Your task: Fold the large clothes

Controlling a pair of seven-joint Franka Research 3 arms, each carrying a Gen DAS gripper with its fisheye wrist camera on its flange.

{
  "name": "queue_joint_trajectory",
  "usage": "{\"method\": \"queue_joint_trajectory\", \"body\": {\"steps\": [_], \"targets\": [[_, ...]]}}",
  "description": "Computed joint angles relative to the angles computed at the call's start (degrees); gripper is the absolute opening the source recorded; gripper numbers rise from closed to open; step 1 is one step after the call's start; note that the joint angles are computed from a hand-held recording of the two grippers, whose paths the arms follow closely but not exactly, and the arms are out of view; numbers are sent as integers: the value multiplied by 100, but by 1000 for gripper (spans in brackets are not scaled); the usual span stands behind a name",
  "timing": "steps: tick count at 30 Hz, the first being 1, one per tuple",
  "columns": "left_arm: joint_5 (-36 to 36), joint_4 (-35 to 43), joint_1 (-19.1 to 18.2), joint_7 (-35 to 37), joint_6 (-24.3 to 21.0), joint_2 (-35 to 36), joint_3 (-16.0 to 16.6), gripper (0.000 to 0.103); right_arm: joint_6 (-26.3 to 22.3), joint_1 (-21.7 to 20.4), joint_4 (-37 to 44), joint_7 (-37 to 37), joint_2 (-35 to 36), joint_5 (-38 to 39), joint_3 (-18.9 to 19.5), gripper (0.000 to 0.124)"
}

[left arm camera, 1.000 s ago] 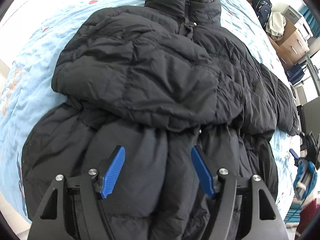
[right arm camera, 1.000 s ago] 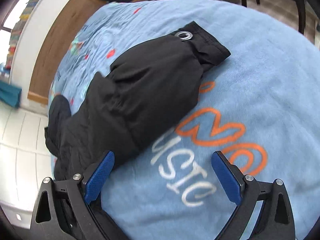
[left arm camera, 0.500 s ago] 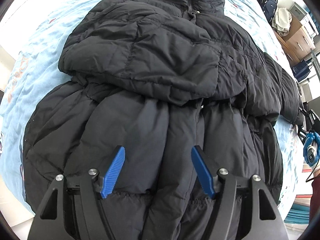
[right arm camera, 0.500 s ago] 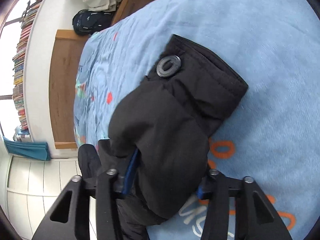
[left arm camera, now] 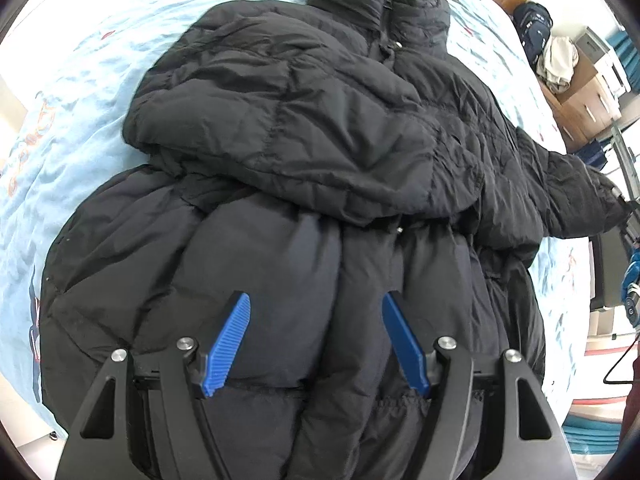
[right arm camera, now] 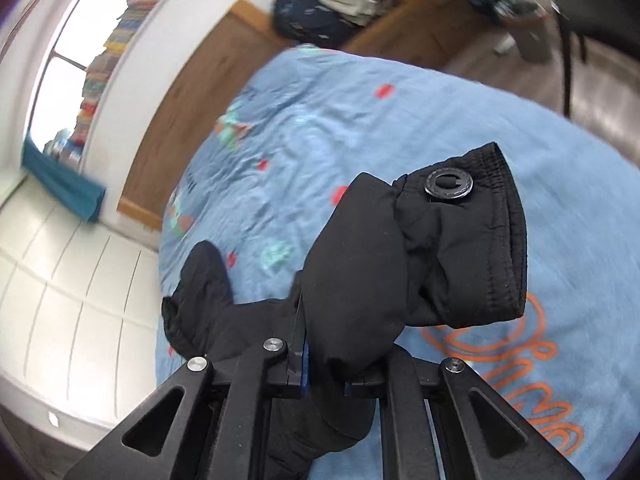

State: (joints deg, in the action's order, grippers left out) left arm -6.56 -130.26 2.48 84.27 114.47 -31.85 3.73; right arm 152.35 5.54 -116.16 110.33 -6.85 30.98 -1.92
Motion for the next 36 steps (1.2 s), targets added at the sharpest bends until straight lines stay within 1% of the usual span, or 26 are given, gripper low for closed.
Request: {"method": "queue_joint_trajectory", "body": {"steps": [5,9,13,17,22,26,29,32,34,36], "targets": [[-24,-61,150,119,52,-106,205,67,-350,217,975,-110,390,-852,274,11],[-70,-131,300,215,81,-171,356,67,-686,534,1580,-357,669,-1310,476,11],[-106,-255,462,355,96,-245,500,67,-935,861,2075,-584,989,-1566,630,11],[-133,-381,615,523,91,-307,632,67,-1097,1171,2150,-832,1093,-1718,759,12],[-159,-484,813,734,56,-336,773,67,-1382,1547,1883,-945,1032,-1801,927,12],[-161,-505,957,908,22,-333,848,67,-1574,1744,1636,-996,1010,-1834,988,13],[-128,-529,1073,1009,-5,-358,890,67,-1698,1891,1473,-887,1060,-2026,1032,18],[-107,-535,1172,1077,-45,-373,926,67,-1754,2001,1334,-773,1059,-2109,1061,26],[-92,-540,1220,1124,-71,-385,941,67,-1780,2042,1259,-793,1046,-2063,1075,38],[-93,-539,1253,1164,-89,-382,952,67,-1839,2063,1186,-823,988,-2011,1081,42]]}}
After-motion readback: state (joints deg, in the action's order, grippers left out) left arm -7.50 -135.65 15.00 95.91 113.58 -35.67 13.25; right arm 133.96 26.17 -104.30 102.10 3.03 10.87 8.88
